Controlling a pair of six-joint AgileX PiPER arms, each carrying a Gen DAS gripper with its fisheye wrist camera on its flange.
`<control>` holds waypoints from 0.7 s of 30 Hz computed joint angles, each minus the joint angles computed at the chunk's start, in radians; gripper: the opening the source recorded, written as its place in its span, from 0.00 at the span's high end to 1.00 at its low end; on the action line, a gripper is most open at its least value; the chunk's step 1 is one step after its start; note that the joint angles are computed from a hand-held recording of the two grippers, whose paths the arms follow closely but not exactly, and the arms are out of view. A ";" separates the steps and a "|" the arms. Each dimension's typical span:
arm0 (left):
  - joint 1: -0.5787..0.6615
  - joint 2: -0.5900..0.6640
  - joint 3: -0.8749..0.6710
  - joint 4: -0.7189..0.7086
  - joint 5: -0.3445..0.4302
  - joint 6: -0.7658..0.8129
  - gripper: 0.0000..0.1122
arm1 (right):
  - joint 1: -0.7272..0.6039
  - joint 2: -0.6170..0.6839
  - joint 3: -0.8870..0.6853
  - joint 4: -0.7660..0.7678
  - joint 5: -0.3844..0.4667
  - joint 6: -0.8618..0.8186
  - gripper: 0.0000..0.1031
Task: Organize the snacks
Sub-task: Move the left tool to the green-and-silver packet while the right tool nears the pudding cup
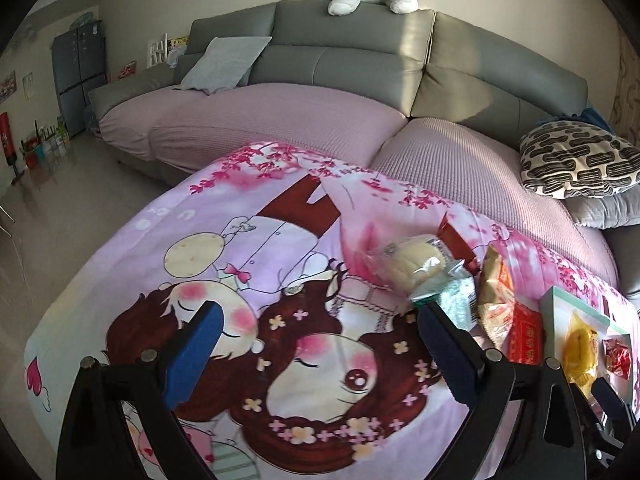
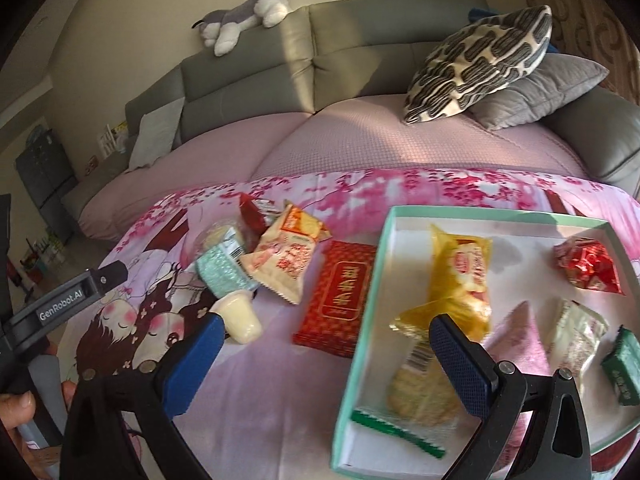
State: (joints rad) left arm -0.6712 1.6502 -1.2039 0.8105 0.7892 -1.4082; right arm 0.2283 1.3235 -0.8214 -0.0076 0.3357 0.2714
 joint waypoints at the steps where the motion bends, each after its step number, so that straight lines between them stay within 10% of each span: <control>1: 0.015 0.000 0.003 -0.020 -0.016 0.025 0.13 | 0.017 0.010 -0.005 -0.021 -0.001 0.023 0.00; 9: 0.103 0.019 0.001 -0.249 -0.158 0.249 0.13 | 0.098 0.086 -0.039 -0.217 0.006 0.223 0.00; 21: 0.124 0.113 -0.077 -0.357 -0.176 0.412 0.13 | 0.166 0.202 -0.106 -0.223 -0.007 0.196 0.14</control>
